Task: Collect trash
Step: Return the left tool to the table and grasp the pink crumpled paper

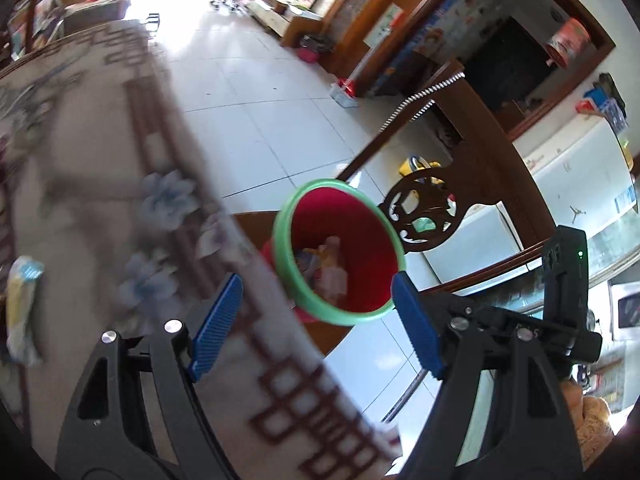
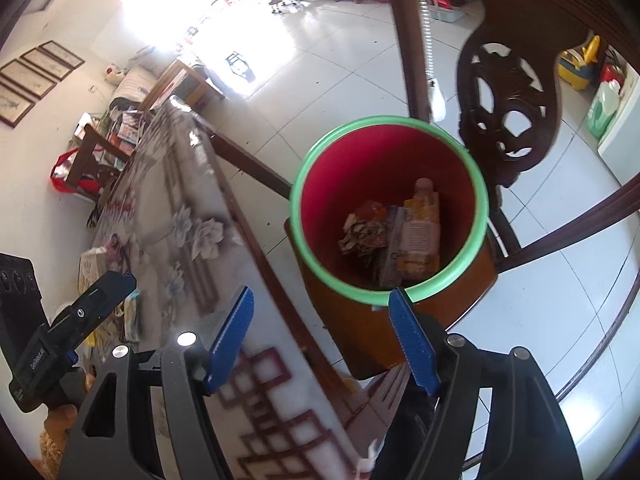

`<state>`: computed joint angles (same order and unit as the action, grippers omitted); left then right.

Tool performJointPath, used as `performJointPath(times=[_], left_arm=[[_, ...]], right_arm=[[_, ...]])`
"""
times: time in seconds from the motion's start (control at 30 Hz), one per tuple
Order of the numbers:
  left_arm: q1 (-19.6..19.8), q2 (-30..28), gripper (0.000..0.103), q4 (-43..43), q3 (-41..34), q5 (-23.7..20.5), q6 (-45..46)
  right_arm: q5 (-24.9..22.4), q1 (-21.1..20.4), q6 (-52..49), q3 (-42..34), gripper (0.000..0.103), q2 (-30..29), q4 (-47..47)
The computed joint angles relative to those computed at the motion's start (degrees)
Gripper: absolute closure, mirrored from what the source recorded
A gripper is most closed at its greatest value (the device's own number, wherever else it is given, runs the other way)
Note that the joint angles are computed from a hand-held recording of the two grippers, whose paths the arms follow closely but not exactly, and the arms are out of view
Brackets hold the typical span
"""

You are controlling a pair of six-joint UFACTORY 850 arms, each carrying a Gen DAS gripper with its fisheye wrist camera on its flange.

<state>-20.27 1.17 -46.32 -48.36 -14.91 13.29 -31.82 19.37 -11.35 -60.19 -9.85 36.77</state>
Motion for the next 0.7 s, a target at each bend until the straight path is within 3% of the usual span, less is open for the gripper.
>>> performJointPath(times=[0.2, 0.33, 0.7], left_arm=[[3.7, 10.1, 0.029, 4.7, 8.8, -0.1, -6.2], [8.4, 17.4, 0.029, 10.6, 14.4, -2.5, -12.2], [21.6, 31.6, 0.029, 13.3, 22.6, -9.7, -11.4]], right_arm=[[0.3, 7.0, 2.6, -0.1, 0.035, -0.1, -1.6], [0.5, 11.6, 3.5, -0.6, 0.034, -0.7, -1.0], [2.0, 21.0, 7.2, -4.6, 0.033, -3.7, -3.1]])
